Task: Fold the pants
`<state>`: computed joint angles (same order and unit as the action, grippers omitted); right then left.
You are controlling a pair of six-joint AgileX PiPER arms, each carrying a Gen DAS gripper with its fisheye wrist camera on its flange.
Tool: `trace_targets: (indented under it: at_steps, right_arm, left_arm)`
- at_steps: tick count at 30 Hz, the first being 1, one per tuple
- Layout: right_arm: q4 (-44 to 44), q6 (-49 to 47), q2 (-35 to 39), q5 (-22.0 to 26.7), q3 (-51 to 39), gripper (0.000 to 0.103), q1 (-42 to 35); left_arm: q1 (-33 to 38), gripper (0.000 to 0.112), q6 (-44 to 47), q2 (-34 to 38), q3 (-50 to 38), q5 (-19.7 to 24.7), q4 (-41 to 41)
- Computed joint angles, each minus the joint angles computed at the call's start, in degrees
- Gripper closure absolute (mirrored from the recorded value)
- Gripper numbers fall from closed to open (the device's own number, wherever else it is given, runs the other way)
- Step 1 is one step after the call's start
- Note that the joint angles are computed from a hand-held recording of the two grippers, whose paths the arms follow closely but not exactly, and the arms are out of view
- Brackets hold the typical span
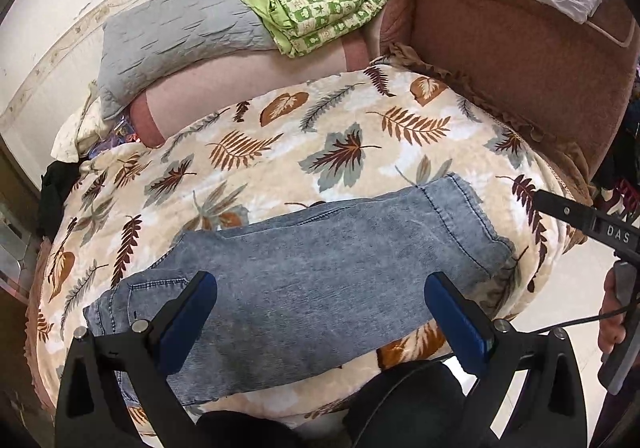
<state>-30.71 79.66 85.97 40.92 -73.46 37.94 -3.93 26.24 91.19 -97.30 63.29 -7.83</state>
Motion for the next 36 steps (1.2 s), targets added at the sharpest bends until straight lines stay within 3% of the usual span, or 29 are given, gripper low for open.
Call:
trace_targets:
  at_steps: [9, 14, 19, 21, 24, 29, 35, 36]
  right_arm:
    - [2.94, 1.33, -3.41, -4.66, 6.82, 0.033, -0.56]
    - [8.65, 1.62, -6.23, -14.57, 14.72, 0.033, -4.63]
    - [10.22, 2.84, -5.07, -19.53, 17.68, 0.034, -6.22]
    - [15.06, -1.47, -4.11, -22.18, 18.07, 0.034, -8.34]
    - [18.71, -7.8, -0.24, -19.89, 13.1, 0.034, -11.15]
    - [26.03, -22.68, 13.02, -9.69, -3.91, 0.035, -15.55]
    - [29.76, -30.12, 26.31, 0.23, -20.78, 0.06, -18.11]
    - [29.75, -31.12, 28.26, 2.5, -23.62, 0.078, -18.05]
  left_arm:
    - [5.55, 0.009, -0.07, 3.12, 1.85, -1.81, 3.45]
    - [7.63, 0.009, -1.84, 6.91, 1.0, -1.93, 4.65]
    - [6.59, 0.009, -2.47, 9.48, 1.34, -1.35, 5.11]
    - [5.79, 0.009, -2.17, 9.92, 2.13, -1.68, 5.66]
    - [4.49, 0.009, -3.07, 10.9, 3.18, -2.47, 7.27]
    - [4.46, 0.009, -4.83, 14.24, 1.54, -1.52, 7.84]
    - [4.08, 0.009, -6.37, 17.59, -0.57, -1.21, 9.8]
    - [4.12, 0.009, -6.48, 17.92, -0.93, -1.22, 9.92]
